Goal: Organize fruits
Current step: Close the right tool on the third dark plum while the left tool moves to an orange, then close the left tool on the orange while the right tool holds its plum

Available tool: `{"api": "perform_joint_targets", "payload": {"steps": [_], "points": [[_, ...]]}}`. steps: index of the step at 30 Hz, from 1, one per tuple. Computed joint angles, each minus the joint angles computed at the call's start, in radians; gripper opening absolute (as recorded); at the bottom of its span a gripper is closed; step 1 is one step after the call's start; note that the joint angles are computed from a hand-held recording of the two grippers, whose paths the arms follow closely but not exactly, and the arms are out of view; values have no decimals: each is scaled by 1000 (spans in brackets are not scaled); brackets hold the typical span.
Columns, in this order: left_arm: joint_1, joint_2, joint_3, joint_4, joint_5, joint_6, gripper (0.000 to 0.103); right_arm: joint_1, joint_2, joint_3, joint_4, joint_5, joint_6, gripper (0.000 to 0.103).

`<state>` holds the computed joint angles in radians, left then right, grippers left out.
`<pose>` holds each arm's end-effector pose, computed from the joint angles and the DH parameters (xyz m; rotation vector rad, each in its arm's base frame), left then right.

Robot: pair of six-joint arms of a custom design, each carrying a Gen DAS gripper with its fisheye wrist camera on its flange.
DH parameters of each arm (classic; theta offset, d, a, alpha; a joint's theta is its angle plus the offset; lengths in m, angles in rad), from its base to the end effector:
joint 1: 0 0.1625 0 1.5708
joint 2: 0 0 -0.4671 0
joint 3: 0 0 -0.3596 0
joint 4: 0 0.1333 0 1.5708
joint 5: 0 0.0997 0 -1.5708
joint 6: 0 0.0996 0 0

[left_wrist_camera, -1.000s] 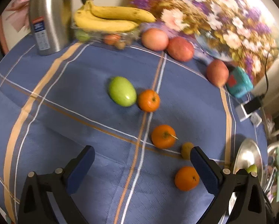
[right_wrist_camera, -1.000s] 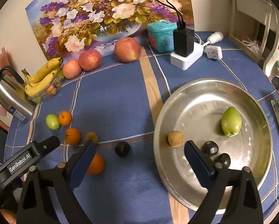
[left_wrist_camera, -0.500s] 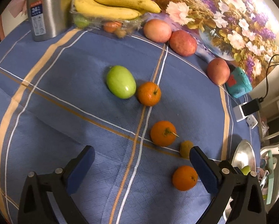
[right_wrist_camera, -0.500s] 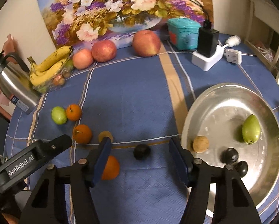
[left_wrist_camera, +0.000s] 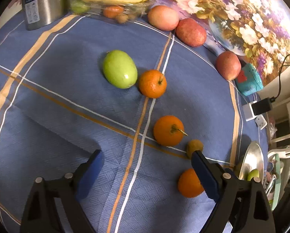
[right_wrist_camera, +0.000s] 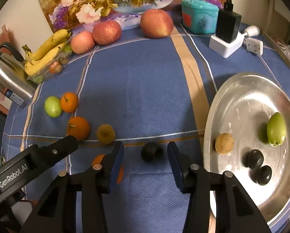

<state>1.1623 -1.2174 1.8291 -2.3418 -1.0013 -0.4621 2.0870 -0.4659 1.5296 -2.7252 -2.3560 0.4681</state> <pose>-0.0539 -0.5954 0.3272 -0.1326 2.6409 -0.5176 0.3990 -0.5757 -0.0031 0.0128 -2.4298 0.5725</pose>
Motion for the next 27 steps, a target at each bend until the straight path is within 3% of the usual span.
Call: {"api": "perform_joint_targets", "payload": {"steps": [8, 14, 23, 27], "points": [[3, 6, -4, 2, -53, 11, 77, -13, -7, 12, 13, 12, 29, 37], [-4, 14, -9, 11, -53, 14, 77, -17, -14, 23, -2, 28, 31, 26], [-10, 16, -8, 3, -88, 26, 77, -11, -40, 50, -37, 52, 49, 25], [-11, 13, -9, -4, -109, 28, 72, -5, -63, 73, -54, 49, 74, 25]]}}
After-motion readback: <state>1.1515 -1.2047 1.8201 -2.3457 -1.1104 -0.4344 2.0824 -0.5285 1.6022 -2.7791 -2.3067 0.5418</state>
